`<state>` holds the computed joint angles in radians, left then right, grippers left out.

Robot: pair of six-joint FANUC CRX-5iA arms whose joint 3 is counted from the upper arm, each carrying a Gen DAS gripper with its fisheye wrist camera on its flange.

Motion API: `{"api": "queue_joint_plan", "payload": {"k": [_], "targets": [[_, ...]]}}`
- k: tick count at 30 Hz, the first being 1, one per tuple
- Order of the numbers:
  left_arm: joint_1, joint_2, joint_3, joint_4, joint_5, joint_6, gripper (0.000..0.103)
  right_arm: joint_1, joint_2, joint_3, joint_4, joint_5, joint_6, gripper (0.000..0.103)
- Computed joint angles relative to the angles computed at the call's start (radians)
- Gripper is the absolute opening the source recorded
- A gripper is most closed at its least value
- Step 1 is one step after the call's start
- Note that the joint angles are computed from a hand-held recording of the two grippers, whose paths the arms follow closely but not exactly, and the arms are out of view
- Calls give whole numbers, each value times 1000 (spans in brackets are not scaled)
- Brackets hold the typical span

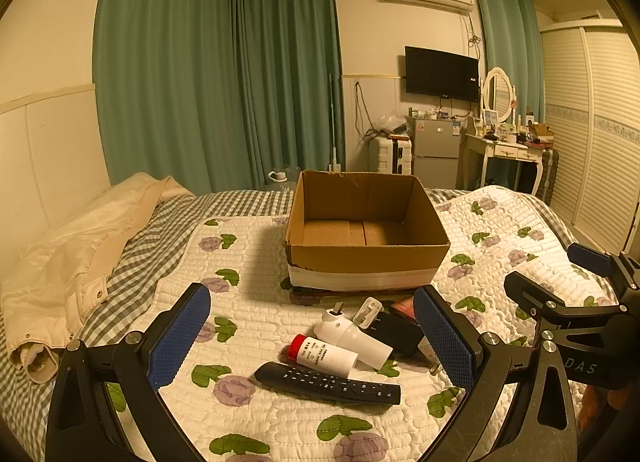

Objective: Organize rigid objects

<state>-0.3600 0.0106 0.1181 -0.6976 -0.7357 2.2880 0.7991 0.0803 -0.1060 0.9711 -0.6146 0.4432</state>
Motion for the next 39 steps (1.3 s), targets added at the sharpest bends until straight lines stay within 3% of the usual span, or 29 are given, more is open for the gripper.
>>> {"api": "queue_joint_plan", "payload": {"k": [9, 17, 22, 24, 31, 35, 39], "targets": [[0, 0, 0, -1, 1, 3, 103, -1, -2, 0, -13, 4, 16, 103], [17, 14, 3, 8, -8, 12, 103, -9, 37, 75, -171, -13, 213, 103], [39, 56, 8, 46, -17, -9, 103, -21, 161, 254, -467, -138, 551, 102], [45, 76, 15, 58, -29, -22, 103, -36, 226, 351, -596, -213, 680, 97], [62, 143, 45, 108, -73, -76, 103, -73, 371, 551, -754, -347, 853, 95], [67, 175, 67, 134, -95, -116, 103, -109, 395, 620, -900, -399, 947, 58], [76, 200, 83, 175, -91, -163, 103, -102, 345, 563, -880, -344, 951, 55]]}}
